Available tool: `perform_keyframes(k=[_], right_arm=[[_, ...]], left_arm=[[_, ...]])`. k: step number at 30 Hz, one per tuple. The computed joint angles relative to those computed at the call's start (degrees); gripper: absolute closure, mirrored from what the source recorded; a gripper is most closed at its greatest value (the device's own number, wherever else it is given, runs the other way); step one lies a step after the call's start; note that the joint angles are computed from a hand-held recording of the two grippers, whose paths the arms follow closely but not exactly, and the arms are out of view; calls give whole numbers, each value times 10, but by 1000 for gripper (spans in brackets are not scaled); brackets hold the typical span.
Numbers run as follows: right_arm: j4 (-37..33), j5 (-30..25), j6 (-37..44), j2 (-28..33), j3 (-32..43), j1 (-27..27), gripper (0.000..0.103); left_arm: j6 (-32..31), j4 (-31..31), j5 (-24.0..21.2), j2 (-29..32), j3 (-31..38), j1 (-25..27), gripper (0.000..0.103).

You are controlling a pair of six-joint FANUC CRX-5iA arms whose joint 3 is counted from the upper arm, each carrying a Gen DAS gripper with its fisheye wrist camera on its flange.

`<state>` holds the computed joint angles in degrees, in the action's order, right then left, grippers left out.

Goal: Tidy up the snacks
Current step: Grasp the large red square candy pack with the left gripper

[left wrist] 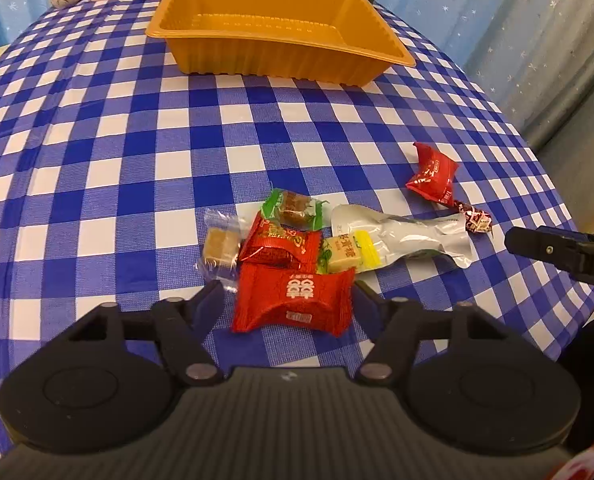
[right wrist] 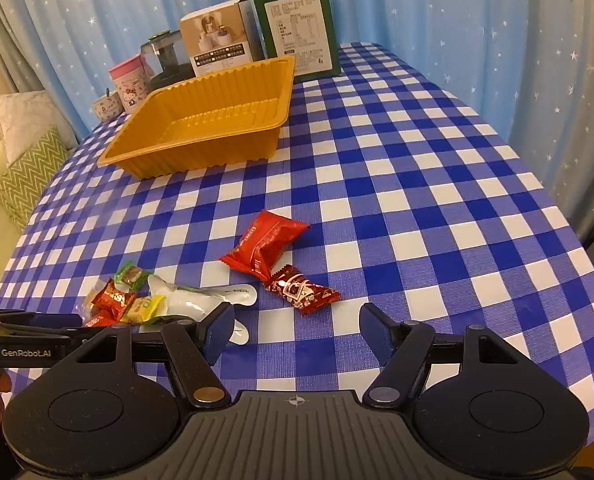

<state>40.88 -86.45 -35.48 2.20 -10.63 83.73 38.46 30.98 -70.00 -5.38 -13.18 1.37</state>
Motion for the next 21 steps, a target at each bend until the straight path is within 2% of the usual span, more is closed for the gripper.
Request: perform_keyframes(k=[5,7,10,14,21], right_arm=[[-2,6,1,3,0,-8,33],[-3,7,3,5,1,-11,33],[-3,10,2,6,1,-12,33],[-3,12,5,7,2,-14,33],[-4,37,30,4,-8,-22,33]], left_arm=[[-8,-16,10,-2,1,-14,44],[-10,-21,13,-3,2,-18,53],[-9,-23,16,-6,1,-19,59],[-13,-17,23,-17,-9,-12,63],[-17,7,24,-39,-28,5,63]])
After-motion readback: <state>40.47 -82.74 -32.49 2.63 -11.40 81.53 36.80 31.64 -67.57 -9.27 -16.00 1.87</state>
